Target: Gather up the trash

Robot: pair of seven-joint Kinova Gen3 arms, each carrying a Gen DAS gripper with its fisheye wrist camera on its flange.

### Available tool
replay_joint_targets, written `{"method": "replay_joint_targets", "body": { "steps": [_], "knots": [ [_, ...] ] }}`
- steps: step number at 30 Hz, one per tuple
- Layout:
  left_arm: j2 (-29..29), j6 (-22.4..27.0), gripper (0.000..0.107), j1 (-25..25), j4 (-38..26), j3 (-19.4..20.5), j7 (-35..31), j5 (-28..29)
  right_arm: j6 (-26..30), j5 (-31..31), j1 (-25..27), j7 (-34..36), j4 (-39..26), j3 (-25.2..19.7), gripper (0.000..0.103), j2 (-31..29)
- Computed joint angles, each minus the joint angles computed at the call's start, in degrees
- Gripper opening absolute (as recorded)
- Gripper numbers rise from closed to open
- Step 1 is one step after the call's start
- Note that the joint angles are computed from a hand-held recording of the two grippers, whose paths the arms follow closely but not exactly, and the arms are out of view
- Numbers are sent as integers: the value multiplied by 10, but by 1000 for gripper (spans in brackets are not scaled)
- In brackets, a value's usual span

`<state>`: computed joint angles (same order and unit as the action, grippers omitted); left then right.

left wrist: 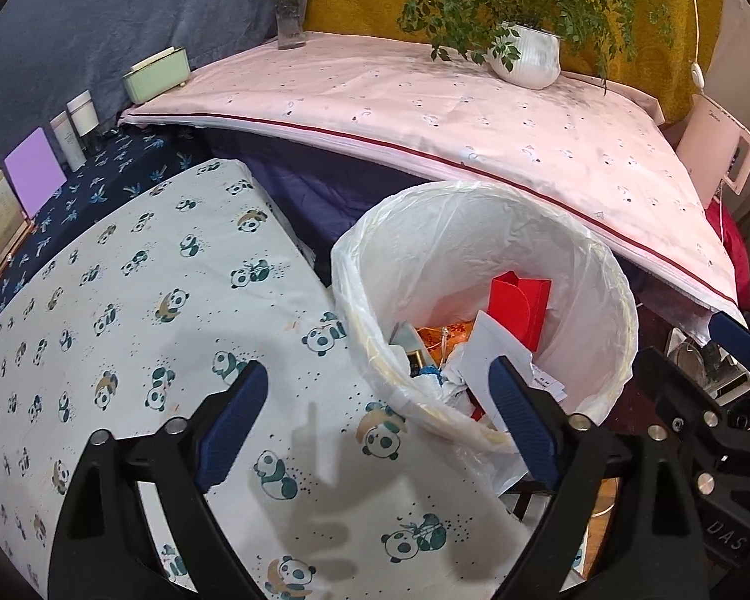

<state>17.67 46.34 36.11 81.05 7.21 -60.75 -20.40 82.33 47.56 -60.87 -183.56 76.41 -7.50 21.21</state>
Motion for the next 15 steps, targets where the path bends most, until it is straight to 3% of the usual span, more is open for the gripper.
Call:
{"method": "replay_joint_targets", "body": {
  "steps": [6,8,15],
  "knots": [
    [-10,8,90,3,14,-4,24,-13,31,0,-14,20,-29,3,91,18],
    [-14,10,91,1,20,-5,35,-15,35,-1,-19,22,-34,5,97,21],
    [-30,10,94,-5,41,-1,59,-24,28,-8,-25,30,-37,6,96,24]
  ]
}}
